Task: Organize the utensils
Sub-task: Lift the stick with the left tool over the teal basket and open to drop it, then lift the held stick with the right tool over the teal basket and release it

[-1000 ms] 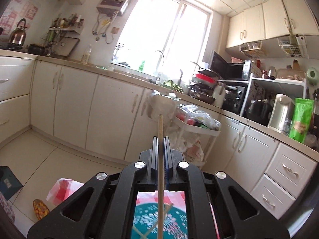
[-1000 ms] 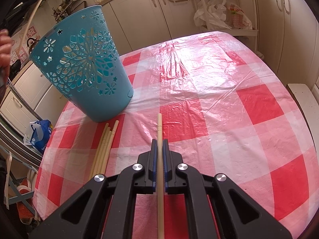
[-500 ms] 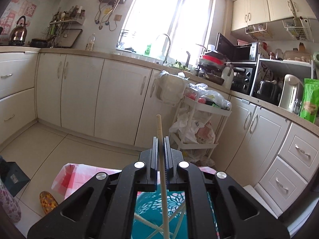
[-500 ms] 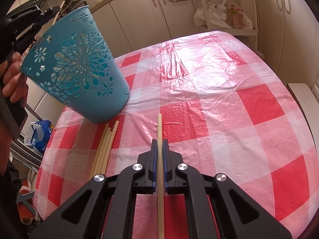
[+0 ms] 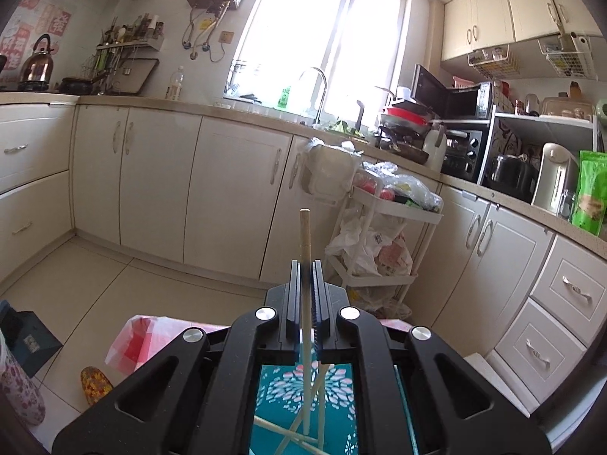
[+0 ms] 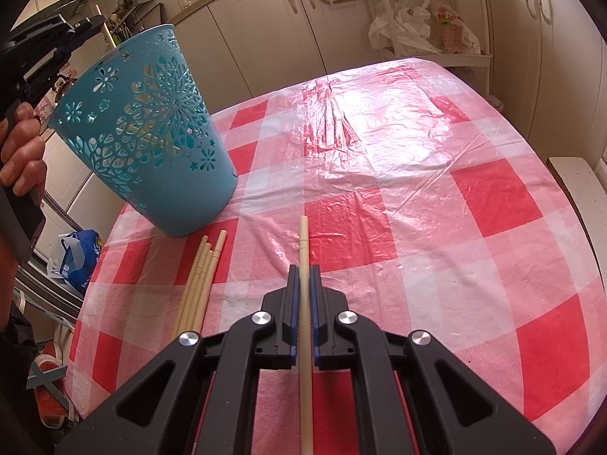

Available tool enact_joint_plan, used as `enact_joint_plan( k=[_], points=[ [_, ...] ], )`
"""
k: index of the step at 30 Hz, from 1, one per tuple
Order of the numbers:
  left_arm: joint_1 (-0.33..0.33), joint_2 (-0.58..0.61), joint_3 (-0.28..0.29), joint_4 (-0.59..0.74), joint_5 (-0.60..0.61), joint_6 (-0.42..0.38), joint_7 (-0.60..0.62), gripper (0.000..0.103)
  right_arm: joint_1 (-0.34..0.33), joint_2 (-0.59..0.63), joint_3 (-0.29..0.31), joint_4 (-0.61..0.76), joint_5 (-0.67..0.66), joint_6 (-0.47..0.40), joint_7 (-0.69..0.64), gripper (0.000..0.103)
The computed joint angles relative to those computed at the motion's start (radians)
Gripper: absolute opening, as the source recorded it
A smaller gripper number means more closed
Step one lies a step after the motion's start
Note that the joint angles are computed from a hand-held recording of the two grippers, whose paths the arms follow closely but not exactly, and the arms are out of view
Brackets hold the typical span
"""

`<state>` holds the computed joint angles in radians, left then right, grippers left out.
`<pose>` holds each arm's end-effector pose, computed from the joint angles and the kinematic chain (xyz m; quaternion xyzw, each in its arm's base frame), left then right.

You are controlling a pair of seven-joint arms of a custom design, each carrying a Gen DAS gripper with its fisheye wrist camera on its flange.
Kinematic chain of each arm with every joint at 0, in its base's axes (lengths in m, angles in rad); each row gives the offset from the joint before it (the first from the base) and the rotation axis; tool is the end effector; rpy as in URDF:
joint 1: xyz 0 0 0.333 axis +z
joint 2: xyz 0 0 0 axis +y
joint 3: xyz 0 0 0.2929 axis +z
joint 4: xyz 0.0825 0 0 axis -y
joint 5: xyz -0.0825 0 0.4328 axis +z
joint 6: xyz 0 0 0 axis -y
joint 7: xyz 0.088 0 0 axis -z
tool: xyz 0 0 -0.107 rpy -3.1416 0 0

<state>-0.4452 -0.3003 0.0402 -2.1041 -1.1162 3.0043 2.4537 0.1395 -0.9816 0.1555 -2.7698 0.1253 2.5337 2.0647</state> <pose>0.5365 -0.1564 0.6203 -0.4887 0.6357 -0.5557 0.2196 0.3660 0.1090 0.5289 -0.5560 0.7480 -0.1570 0.3267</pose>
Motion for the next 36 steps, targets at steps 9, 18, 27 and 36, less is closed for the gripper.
enact_joint_plan(
  k=[9, 18, 27, 36],
  points=[
    [0.037, -0.129, -0.019, -0.158, 0.211, -0.096, -0.081, 0.043, 0.003, 0.001, -0.002, 0.000, 0.003, -0.001, -0.001, 0.006],
    [0.082, -0.448, -0.006, -0.485, 0.357, -0.070, -0.267, 0.086, 0.002, 0.005, -0.013, 0.005, 0.012, -0.005, -0.010, 0.006],
    [0.178, -0.497, 0.016, -0.632, 0.504, -0.215, -0.503, 0.088, -0.057, 0.086, 0.131, 0.126, -0.191, -0.153, 0.034, 0.006],
    [0.078, -0.470, 0.126, -0.617, 0.592, -0.237, -0.529, 0.088, 0.034, -0.047, 0.026, 0.026, -0.077, -0.014, 0.095, 0.006]
  ],
)
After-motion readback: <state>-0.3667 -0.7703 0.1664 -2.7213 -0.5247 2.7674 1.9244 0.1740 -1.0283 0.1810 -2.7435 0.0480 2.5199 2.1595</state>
